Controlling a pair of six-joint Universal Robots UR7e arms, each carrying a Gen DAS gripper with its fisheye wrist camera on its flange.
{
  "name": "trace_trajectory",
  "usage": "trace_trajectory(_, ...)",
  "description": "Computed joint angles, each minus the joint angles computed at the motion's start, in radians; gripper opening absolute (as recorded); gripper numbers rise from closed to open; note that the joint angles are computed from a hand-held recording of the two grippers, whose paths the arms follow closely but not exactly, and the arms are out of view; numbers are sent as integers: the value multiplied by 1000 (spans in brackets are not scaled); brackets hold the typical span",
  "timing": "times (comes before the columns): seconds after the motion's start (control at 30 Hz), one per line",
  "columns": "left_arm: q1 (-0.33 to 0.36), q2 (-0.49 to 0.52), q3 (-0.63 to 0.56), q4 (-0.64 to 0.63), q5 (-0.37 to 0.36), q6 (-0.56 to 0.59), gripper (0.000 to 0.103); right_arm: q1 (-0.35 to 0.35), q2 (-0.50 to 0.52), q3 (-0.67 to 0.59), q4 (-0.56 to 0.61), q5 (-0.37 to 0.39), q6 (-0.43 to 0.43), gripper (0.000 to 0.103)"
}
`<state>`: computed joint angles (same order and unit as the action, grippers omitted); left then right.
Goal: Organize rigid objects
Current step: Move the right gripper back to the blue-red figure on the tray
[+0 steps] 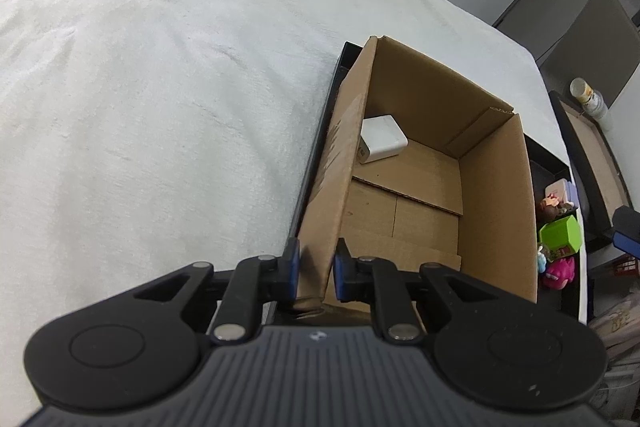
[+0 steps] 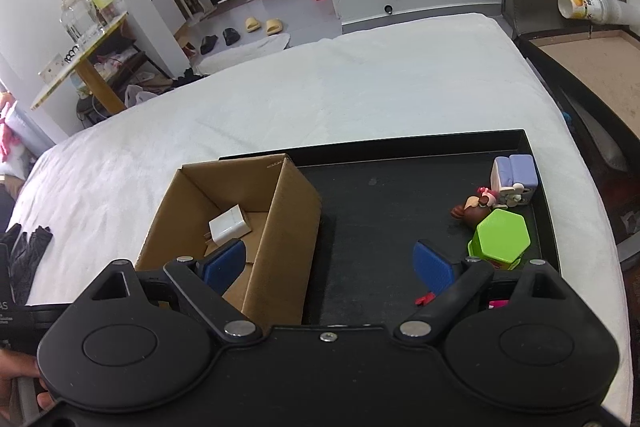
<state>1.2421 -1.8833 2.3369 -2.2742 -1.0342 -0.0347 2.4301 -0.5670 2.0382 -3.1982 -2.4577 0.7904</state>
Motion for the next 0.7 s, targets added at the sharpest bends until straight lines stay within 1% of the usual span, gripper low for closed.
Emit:
trace_trajectory(0.07, -9, -2, 3, 6, 10, -2, 15, -8, -5, 24, -54, 20, -15, 91)
trace_trajectory(0.2, -11, 3, -1, 13, 17, -23, 15, -24, -28, 68, -97, 40, -13, 91)
trace_trajectory(0.37, -30, 0, 10, 12, 43, -41, 14, -47, -64, 120, -129, 47, 4, 91)
trace_trajectory(0.53, -43, -5, 27, -2, 63, -42, 14, -72, -93, 179, -186, 87, 4, 91)
trace_trajectory(0.63, -54, -7, 37, -7, 80, -50, 14, -83, -108, 199, -169, 85, 5, 91)
trace_trajectory(0.7, -57, -6, 39, -9, 85, -55, 14, -98, -114, 219, -196, 106, 7, 91)
